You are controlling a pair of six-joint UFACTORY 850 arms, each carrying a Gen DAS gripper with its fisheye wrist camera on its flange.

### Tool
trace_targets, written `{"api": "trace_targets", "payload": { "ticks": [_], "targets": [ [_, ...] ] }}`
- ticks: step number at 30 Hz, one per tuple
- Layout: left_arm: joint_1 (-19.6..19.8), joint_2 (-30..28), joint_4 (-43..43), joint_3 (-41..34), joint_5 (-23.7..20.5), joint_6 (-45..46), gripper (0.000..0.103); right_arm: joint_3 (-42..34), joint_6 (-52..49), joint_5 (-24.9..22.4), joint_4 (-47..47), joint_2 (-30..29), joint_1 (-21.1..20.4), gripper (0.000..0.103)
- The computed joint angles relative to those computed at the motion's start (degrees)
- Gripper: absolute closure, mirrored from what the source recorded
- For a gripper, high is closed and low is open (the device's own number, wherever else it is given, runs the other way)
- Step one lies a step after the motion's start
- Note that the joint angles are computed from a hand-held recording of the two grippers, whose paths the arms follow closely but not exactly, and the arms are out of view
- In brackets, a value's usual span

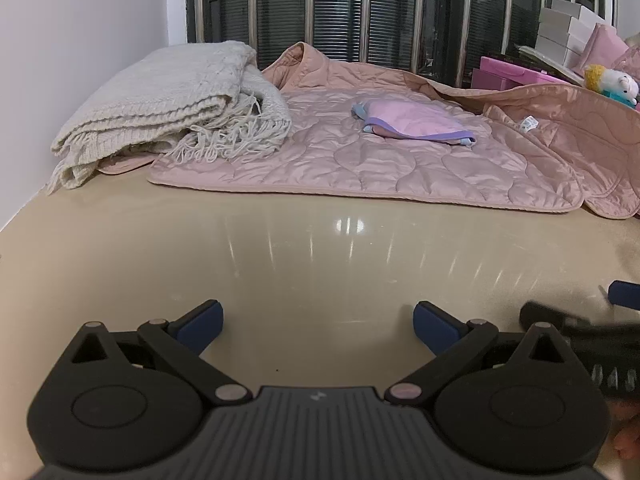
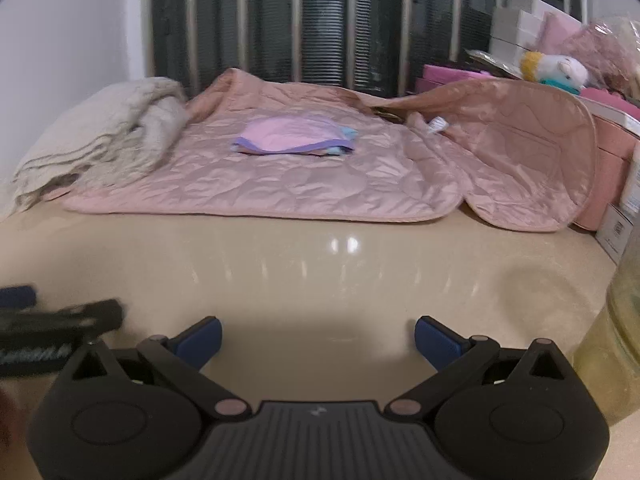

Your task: Fold clothes

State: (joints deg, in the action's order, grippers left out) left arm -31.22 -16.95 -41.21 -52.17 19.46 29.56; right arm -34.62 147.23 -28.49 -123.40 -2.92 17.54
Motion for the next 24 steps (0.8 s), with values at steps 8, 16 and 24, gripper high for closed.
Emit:
{"api": "trace_targets", "payload": {
  "ticks": [8,16,24],
  "targets": [
    [-0.1,0.0,-0.8,-0.1,0.1,0.5,0.000,-0.7,-1.1,0.5,1.3,-0.3,-0.3,0.000],
    [0.1,-0.1,0.0,-0.1,-0.1,0.1,0.000,-3.0,-4.8,0.0,6.6,-2.2,-0.5,0.000],
    [0.2,-0.2,0.7,-0.3,-0.3,-0.3,0.001,-2.4,-3.1,0.5,4.6,-1.7,-0.9,0.000]
  ]
}}
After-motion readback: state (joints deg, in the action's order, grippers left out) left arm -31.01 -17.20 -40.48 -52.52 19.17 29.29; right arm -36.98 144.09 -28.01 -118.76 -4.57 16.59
